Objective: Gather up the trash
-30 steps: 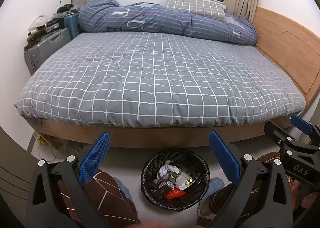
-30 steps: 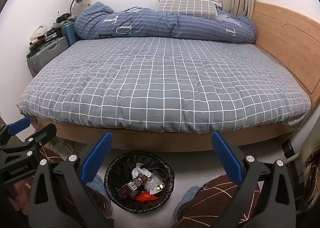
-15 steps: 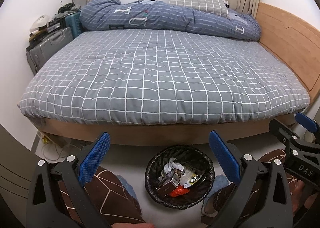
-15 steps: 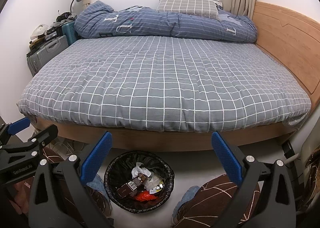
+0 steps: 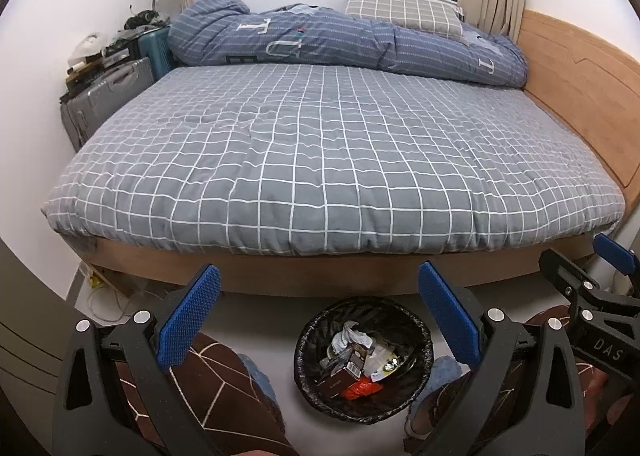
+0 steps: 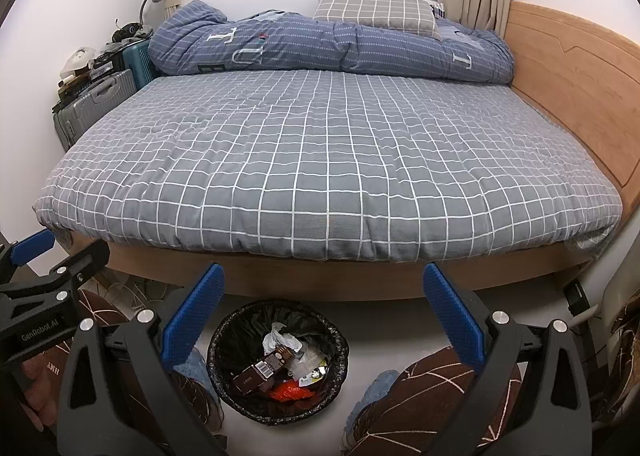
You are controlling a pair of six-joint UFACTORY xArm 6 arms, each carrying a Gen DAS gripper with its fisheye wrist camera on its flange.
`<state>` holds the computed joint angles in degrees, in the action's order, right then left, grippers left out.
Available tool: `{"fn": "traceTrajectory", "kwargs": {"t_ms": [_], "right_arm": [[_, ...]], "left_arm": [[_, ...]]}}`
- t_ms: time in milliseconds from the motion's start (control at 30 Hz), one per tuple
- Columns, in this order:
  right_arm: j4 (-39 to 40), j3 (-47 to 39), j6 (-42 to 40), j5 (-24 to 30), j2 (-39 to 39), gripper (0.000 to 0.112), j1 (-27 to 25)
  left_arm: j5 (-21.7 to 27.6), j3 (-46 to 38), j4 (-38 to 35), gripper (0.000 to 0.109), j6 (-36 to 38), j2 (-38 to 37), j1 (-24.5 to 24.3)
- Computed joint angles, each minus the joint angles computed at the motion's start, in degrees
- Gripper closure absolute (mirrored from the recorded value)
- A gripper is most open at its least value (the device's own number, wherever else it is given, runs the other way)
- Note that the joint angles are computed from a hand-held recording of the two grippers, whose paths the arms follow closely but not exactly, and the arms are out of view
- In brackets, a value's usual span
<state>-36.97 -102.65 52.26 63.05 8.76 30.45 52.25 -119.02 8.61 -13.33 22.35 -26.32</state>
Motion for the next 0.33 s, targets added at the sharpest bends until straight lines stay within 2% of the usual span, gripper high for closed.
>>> {"fn": "traceTrajectory", "kwargs": {"t_ms": [133, 333], "right_arm": [[0.0, 0.4, 0.3, -0.1, -0.2, 0.017, 0.1], [0.0, 0.7, 0.4, -0.5, -0.3, 0.017, 0.0]], "left_arm": [[0.3, -0.5, -2.6, 0.011, 1.5, 0.4, 0.4], [0.5, -0.7, -2.3, 0.011, 1.6, 0.5, 0.4]]}}
